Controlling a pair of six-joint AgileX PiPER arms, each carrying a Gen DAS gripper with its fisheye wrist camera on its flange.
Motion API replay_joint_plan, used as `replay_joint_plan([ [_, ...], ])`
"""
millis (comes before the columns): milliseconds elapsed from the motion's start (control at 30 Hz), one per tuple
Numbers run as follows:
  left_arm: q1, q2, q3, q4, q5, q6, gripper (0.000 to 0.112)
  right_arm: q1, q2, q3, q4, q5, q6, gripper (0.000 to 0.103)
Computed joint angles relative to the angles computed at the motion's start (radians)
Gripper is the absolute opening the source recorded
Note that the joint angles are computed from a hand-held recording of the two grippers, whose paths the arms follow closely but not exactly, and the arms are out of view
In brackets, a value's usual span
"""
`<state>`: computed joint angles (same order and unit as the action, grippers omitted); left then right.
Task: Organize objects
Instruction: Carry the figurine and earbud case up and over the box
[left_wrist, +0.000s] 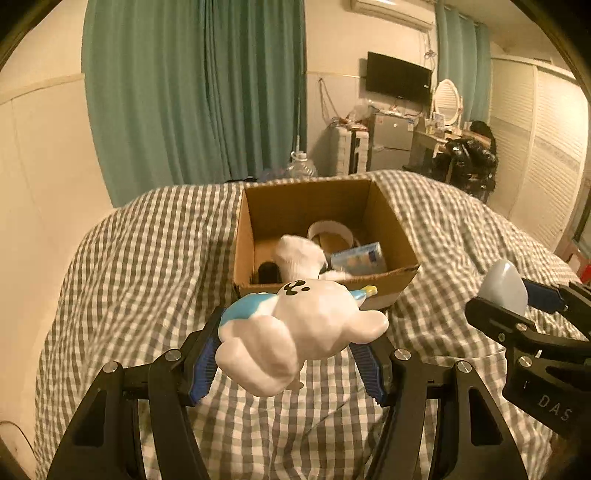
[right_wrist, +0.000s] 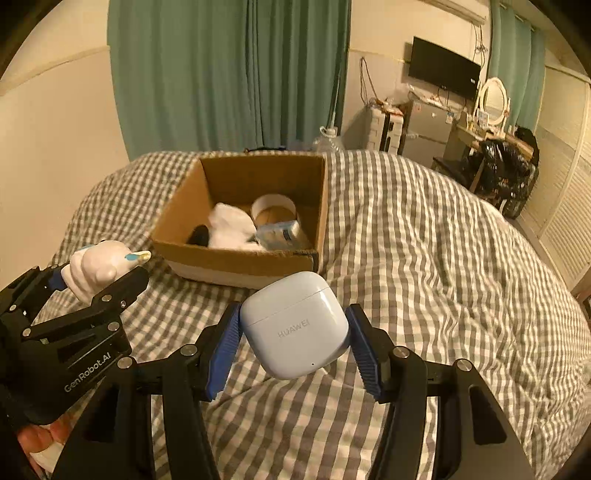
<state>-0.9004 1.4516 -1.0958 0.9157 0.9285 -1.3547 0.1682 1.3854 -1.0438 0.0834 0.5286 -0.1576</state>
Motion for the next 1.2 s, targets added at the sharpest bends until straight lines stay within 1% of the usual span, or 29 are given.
replay_joint_plan([
  [100,0.019,-0.018,-0.028,-0.008,0.01,0.056,0.065,-0.002,-0.011,-0.04,0.067,0.032,-0.062,0.056],
  [200,0.05,-0.019,-0.066,-0.013,0.011,0.119,0.065,0.012,0.002,-0.093,0.066,0.044,-0.072,0.056],
  [300,0.102,-0.008,-0.116,-0.038,-0.012,0.192,0.065,0.001,0.055,-0.19,0.133,0.096,-0.136,0.056],
  [367,0.139,0.01,-0.16,-0.06,-0.024,0.243,0.065,0.009,0.083,-0.238,0.113,0.103,-0.125,0.056],
  [467,0.197,0.046,-0.231,-0.108,-0.059,0.326,0.065,-0.003,0.142,-0.334,0.149,0.135,-0.16,0.056],
  [600,0.242,0.13,-0.344,-0.134,-0.065,0.424,0.065,-0.002,0.234,-0.471,0.147,0.169,-0.16,0.056],
  [733,0.306,0.221,-0.457,-0.208,-0.081,0.533,0.065,-0.012,0.356,-0.644,0.18,0.231,-0.176,0.056],
  [800,0.346,0.261,-0.512,-0.271,-0.097,0.607,0.065,-0.011,0.416,-0.726,0.172,0.257,-0.163,0.056],
  [933,0.413,0.356,-0.626,-0.366,-0.1,0.708,0.065,-0.007,0.566,-0.939,0.153,0.354,-0.133,0.057],
  [1033,0.453,0.423,-0.682,-0.448,-0.117,0.773,0.065,0.001,0.681,-1.109,0.122,0.419,-0.105,0.057],
  [1133,0.472,0.476,-0.71,-0.485,-0.136,0.807,0.065,0.006,0.802,-1.296,0.11,0.497,-0.088,0.057],
  [1200,0.483,0.515,-0.731,-0.512,-0.15,0.836,0.065,0.01,0.867,-1.39,0.102,0.534,-0.081,0.057],
])
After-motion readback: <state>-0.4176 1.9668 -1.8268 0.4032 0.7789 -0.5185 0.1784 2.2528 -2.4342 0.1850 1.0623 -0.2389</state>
